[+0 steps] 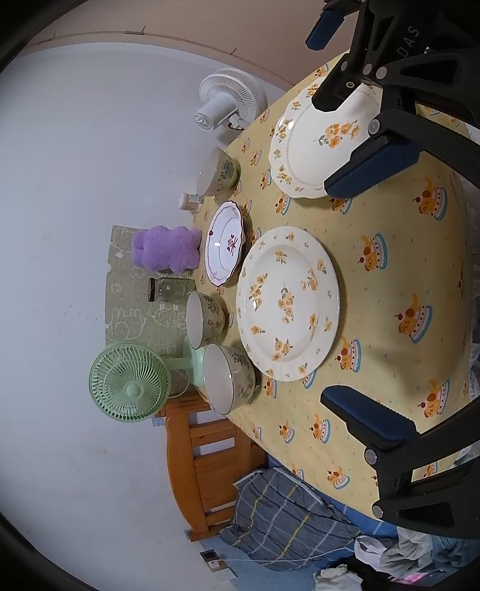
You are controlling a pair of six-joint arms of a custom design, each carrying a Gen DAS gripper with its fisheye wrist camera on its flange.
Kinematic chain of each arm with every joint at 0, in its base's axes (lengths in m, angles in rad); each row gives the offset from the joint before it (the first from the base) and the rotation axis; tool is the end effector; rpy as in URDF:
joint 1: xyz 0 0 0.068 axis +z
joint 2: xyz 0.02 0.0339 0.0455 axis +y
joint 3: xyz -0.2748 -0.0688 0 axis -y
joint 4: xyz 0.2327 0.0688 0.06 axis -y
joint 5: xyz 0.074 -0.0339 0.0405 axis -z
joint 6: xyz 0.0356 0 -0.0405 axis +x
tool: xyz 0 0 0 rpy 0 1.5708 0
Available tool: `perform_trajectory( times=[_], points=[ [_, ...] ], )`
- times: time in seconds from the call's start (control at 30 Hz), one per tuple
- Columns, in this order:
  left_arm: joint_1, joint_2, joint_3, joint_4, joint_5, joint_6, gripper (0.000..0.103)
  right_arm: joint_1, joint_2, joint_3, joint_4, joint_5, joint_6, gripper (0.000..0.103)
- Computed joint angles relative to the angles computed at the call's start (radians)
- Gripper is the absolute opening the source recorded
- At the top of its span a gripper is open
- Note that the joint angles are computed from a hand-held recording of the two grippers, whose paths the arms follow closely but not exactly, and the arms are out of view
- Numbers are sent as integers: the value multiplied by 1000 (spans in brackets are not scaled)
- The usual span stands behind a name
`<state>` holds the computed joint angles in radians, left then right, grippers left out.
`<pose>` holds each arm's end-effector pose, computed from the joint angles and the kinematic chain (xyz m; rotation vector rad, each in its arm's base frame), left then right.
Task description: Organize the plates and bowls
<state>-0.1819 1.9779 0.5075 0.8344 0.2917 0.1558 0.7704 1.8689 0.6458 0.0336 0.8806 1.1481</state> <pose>0.2920 -0.0641 0.0761 0.5280 2.1314 -0.3361 0.2146 0.1700 0.0881 0.6109 2.1282 -0.2480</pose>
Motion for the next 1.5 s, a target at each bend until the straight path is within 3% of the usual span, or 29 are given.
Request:
perform_trajectory(
  times=[0.57, 1.0, 1.27, 1.37, 1.5],
  points=[
    [5, 13, 9, -10, 9, 8, 102, -1, 11, 9, -1, -2, 7, 103],
    [-2, 54, 95, -92, 38, 40, 102, -35, 20, 31, -41, -21, 35, 103],
    [-84, 82, 158, -158, -1, 45, 99, -91, -6, 0, -84, -48, 65, 103],
    [-139, 100, 200, -203, -28, 37, 97, -135, -26, -34, -64, -69, 49, 103],
    [-217, 137, 271, -254, -71, -1, 96, -237, -47, -114, 71, -120, -58, 103]
  ],
)
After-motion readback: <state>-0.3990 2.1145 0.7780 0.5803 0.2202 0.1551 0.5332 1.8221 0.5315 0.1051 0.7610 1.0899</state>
